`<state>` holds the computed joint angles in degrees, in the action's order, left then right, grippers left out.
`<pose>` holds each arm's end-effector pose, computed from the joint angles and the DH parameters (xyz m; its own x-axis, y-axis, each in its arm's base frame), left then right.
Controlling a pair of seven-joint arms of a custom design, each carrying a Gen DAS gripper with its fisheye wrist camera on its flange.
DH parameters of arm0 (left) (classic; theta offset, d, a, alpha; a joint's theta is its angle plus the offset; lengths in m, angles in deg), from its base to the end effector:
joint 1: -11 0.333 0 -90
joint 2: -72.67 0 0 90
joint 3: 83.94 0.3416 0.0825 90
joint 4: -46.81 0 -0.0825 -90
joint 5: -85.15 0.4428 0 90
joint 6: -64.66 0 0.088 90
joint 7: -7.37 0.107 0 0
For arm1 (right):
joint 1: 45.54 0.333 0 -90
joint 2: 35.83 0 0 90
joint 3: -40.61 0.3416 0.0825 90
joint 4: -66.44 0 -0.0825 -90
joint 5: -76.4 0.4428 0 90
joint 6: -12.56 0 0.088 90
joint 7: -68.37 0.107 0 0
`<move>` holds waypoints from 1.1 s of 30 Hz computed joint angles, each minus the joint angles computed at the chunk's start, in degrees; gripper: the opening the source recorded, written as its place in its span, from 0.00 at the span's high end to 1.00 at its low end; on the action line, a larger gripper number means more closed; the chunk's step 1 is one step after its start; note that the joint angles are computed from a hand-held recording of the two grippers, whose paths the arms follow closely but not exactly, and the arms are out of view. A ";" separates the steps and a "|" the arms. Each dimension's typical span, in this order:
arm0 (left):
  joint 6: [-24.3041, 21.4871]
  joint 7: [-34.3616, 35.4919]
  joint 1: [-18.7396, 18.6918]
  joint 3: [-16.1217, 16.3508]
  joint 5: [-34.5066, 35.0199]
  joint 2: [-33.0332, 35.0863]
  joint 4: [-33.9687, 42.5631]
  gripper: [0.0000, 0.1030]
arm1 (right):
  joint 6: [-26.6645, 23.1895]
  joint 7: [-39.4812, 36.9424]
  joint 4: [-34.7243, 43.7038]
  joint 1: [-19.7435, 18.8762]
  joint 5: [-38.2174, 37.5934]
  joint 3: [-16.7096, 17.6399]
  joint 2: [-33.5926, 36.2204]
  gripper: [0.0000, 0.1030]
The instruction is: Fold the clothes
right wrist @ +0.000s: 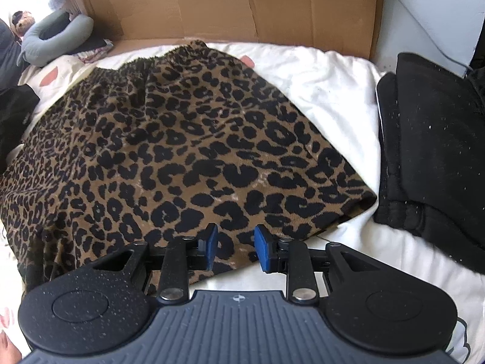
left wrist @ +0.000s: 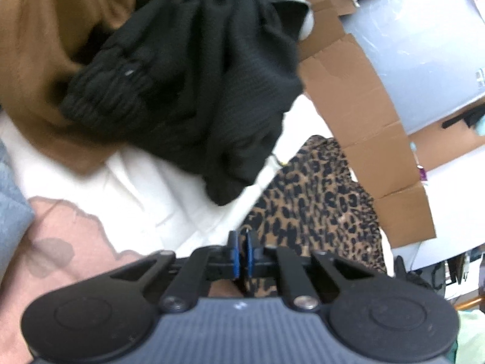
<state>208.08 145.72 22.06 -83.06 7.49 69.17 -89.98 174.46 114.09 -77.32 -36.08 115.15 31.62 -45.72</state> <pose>0.5290 0.1187 0.3416 0.1829 -0.7050 0.6852 -0.7734 -0.5335 -0.3424 0.5197 -0.0272 0.3733 0.2145 -0.9685 -0.1268 -0.8310 -0.1127 -0.5448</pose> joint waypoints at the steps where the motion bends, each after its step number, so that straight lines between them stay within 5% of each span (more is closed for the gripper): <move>1: -0.13 0.26 -0.05 -0.02 -0.23 -0.38 -0.03 0.95 | -0.02 -1.22 -0.03 0.44 1.14 -0.28 -0.23 0.56; 7: 3.06 -1.34 -1.74 -0.89 1.42 -2.93 -0.12 0.96 | -2.20 -2.56 0.39 0.67 1.73 -0.10 -0.76 0.49; 12: 4.73 -3.19 -3.78 -1.16 3.34 -4.41 1.16 0.96 | -5.15 -3.97 1.37 0.52 3.16 -0.12 -0.66 0.31; 22: 6.54 -9.19 -7.37 -1.81 8.74 -5.94 2.94 0.97 | -4.58 -7.79 1.66 0.92 6.43 -0.08 -1.61 0.30; 25: 6.43 -14.58 -7.84 -2.64 15.18 -5.50 4.09 0.97 | -5.10 -8.34 2.09 0.98 7.75 -0.31 -1.62 0.30; 33: 6.33 -19.78 -10.88 -3.91 16.19 -5.68 5.29 0.97 | -5.10 -10.46 2.07 1.40 11.44 -0.09 -1.98 0.30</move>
<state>214.41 125.94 11.18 -86.97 23.68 63.48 -84.69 169.36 103.63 -75.24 -34.68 126.60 31.53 -47.69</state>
